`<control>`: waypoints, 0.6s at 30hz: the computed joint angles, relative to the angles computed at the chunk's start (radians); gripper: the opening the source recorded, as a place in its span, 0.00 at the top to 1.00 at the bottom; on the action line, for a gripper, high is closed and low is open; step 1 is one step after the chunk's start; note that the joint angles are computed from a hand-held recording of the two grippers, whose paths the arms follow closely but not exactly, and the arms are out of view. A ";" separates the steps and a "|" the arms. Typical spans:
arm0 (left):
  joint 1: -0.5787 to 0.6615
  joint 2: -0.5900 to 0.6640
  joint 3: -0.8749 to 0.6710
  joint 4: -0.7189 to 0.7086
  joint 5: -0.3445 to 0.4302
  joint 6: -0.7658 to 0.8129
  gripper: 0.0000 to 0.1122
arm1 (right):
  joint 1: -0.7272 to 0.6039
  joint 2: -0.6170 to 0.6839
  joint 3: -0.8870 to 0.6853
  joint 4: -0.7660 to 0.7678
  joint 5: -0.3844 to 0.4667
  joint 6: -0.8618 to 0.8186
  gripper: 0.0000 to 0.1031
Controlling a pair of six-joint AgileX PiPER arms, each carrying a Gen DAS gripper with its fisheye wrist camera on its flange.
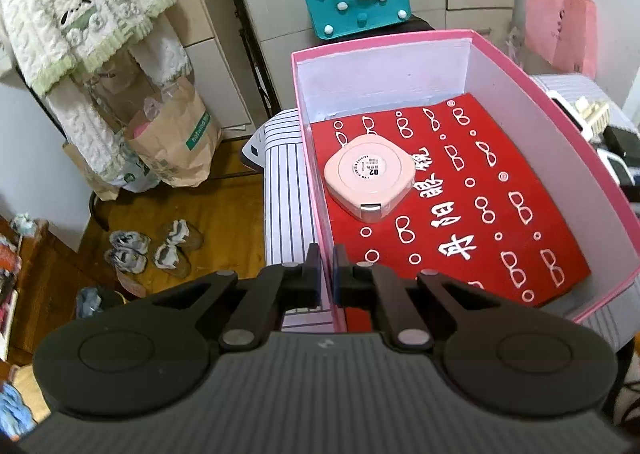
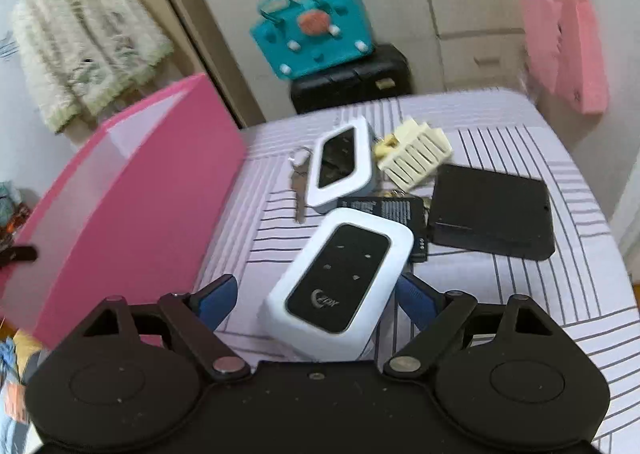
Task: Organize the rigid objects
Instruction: 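Grasp the white pocket wifi router with the right gripper, then lower the wifi router into the box beside the tape measure, release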
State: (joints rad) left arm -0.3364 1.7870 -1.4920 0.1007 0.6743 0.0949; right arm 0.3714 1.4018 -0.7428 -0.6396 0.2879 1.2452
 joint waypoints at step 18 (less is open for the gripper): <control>-0.002 0.065 -0.156 -0.029 0.191 0.099 0.95 | -0.044 0.033 -0.175 0.362 0.148 -0.545 0.37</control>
State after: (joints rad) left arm -0.3379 1.8521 -1.6480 0.0718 0.8650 0.1937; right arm 0.3272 1.4352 -0.9177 -0.2772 0.4354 0.7000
